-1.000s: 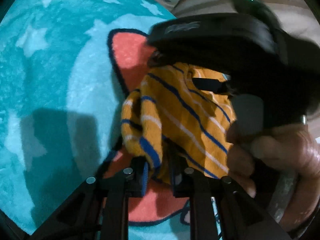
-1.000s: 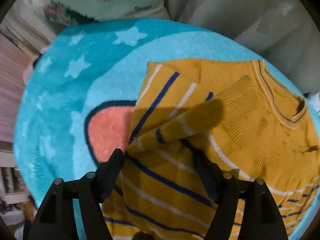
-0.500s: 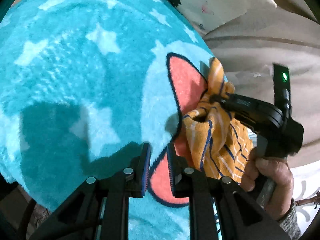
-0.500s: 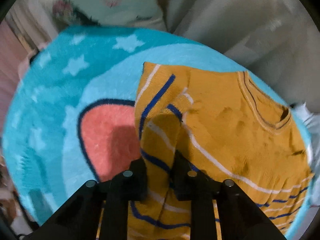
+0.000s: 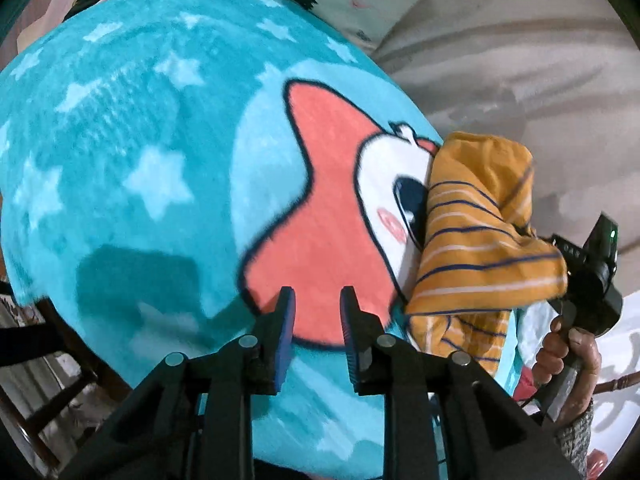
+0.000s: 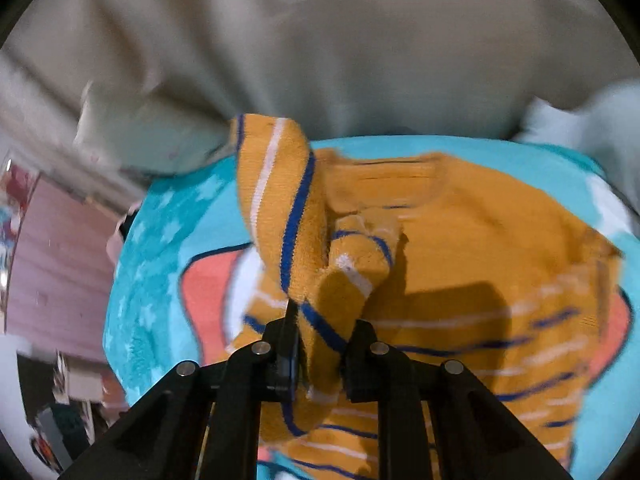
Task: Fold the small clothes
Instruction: 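Fold the remaining sweater side with the right tool while the left tool holds the fold, then grasp the strip end with the right tool and fold it over toward the left tool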
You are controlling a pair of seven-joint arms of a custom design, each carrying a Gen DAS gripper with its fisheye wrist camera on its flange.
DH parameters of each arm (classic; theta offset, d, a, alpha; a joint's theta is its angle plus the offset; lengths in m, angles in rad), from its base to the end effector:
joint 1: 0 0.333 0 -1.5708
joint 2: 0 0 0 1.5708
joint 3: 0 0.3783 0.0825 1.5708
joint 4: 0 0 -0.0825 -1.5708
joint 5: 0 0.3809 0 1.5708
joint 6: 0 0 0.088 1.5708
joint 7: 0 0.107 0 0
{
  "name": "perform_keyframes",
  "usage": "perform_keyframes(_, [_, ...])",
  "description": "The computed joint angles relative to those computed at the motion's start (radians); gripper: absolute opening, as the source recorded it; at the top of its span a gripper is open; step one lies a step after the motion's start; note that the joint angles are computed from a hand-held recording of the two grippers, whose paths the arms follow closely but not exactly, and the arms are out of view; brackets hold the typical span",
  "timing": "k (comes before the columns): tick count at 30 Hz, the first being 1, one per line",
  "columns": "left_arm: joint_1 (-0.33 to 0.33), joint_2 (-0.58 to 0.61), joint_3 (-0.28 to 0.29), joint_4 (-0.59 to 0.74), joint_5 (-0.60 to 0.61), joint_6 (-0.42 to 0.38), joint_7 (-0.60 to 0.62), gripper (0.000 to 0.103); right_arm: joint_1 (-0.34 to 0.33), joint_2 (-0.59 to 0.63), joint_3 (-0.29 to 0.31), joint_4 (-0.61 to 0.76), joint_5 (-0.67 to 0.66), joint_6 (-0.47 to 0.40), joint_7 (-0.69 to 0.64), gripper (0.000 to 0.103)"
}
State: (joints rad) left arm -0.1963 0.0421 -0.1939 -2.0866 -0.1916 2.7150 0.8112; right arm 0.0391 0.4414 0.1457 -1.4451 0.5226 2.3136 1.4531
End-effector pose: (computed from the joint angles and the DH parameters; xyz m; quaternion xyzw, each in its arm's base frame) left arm 0.5555 -0.2192 0.5352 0.8272 -0.4781 0.2954 0.0053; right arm 0.7379 0.1239 0.5447 -0.6689 0.6692 0.0438 0.3207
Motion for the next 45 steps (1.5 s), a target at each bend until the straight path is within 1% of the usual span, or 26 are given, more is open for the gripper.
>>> perform_keyframes(2, [-0.014,0.007,-0.008,0.01,0.028,-0.009,-0.023,0.024,-0.051,-0.03,-0.013,-0.065,0.048,0.015,-0.02,0.017])
perform_keyframes(4, [-0.029,0.012,-0.014,0.019,0.065,-0.022,-0.053,0.025,-0.084,-0.044,-0.022,-0.106,0.085,0.033,-0.043,0.017])
perform_keyframes(7, [-0.046,0.018,-0.018,0.028,0.088,-0.033,-0.083,0.025,-0.119,-0.059,-0.042,-0.164,0.119,0.062,-0.056,0.016])
perform_keyframes(9, [-0.057,0.02,-0.021,0.034,0.105,-0.041,-0.105,0.025,-0.147,-0.065,-0.031,-0.202,0.184,0.075,-0.097,0.016])
perform_keyframes(12, [-0.073,0.019,-0.024,0.044,0.142,-0.055,-0.143,0.025,-0.179,-0.054,-0.02,-0.209,0.266,0.042,-0.173,0.017])
perform_keyframes(13, [-0.078,0.017,-0.026,0.045,0.156,-0.058,-0.156,0.025,-0.184,-0.057,-0.023,-0.212,0.286,0.03,-0.173,0.022])
perform_keyframes(15, [-0.086,0.012,-0.027,0.044,0.182,-0.062,-0.182,0.025,-0.166,-0.086,-0.058,-0.237,0.246,0.048,-0.133,0.045])
perform_keyframes(16, [-0.088,0.009,-0.028,0.043,0.194,-0.064,-0.195,0.025,-0.161,-0.103,-0.071,-0.25,0.226,0.065,-0.125,0.062])
perform_keyframes(17, [-0.089,0.007,-0.029,0.039,0.197,-0.062,-0.204,0.025,-0.17,-0.124,-0.069,-0.266,0.247,0.078,-0.148,0.064])
perform_keyframes(19, [-0.089,0.003,-0.031,0.029,0.188,-0.055,-0.211,0.025,-0.188,-0.153,-0.061,-0.281,0.316,0.06,-0.199,0.064])
perform_keyframes(22, [-0.09,0.003,-0.035,0.024,0.17,-0.047,-0.211,0.025,-0.178,-0.177,-0.068,-0.293,0.368,0.026,-0.238,0.071])
perform_keyframes(24, [-0.094,0.009,-0.037,0.035,0.177,-0.051,-0.212,0.025,-0.16,-0.175,-0.075,-0.29,0.362,-0.023,-0.232,0.071])
perform_keyframes(26, [-0.1,0.017,-0.039,0.052,0.196,-0.06,-0.208,0.025,-0.126,-0.17,-0.084,-0.29,0.31,-0.03,-0.2,0.071])
perform_keyframes(27, [-0.103,0.018,-0.039,0.057,0.205,-0.064,-0.207,0.026,-0.116,-0.179,-0.083,-0.314,0.301,-0.02,-0.214,0.071])
perform_keyframes(28, [-0.106,0.018,-0.039,0.06,0.212,-0.067,-0.207,0.027,-0.112,-0.188,-0.08,-0.332,0.308,-0.018,-0.237,0.068])
perform_keyframes(29, [-0.109,0.015,-0.039,0.06,0.22,-0.069,-0.209,0.028,-0.111,-0.192,-0.076,-0.344,0.324,-0.026,-0.265,0.038])
perform_keyframes(30, [-0.111,0.01,-0.038,0.057,0.232,-0.072,-0.218,0.029,-0.109,-0.197,-0.079,-0.355,0.335,-0.03,-0.272,0.021])
perform_keyframes(31, [-0.111,0.005,-0.037,0.053,0.24,-0.074,-0.225,0.029,-0.11,-0.205,-0.081,-0.37,0.363,-0.024,-0.283,0.017])
perform_keyframes(33, [-0.108,-0.007,-0.037,0.041,0.248,-0.08,-0.24,0.029,-0.112,-0.221,-0.089,-0.397,0.414,-0.005,-0.318,0.015])
perform_keyframes(37, [-0.095,-0.031,-0.038,0.017,0.272,-0.087,-0.277,0.029,-0.11,-0.252,-0.119,-0.452,0.437,0.037,-0.335,0.012])
perform_keyframes(39, [-0.09,-0.033,-0.041,0.016,0.279,-0.089,-0.28,0.029,-0.11,-0.249,-0.133,-0.475,0.425,0.046,-0.319,0.012])
perform_keyframes(42, [-0.088,-0.02,-0.045,0.029,0.269,-0.094,-0.258,0.029,-0.088,-0.226,-0.137,-0.503,0.329,0.12,-0.293,0.012])
perform_keyframes(44, [-0.09,-0.006,-0.047,0.042,0.256,-0.098,-0.232,0.03,-0.095,-0.223,-0.123,-0.521,0.351,0.151,-0.315,0.02])
perform_keyframes(45, [-0.092,0.002,-0.047,0.05,0.253,-0.101,-0.223,0.032,-0.099,-0.227,-0.122,-0.525,0.351,0.153,-0.313,0.024])
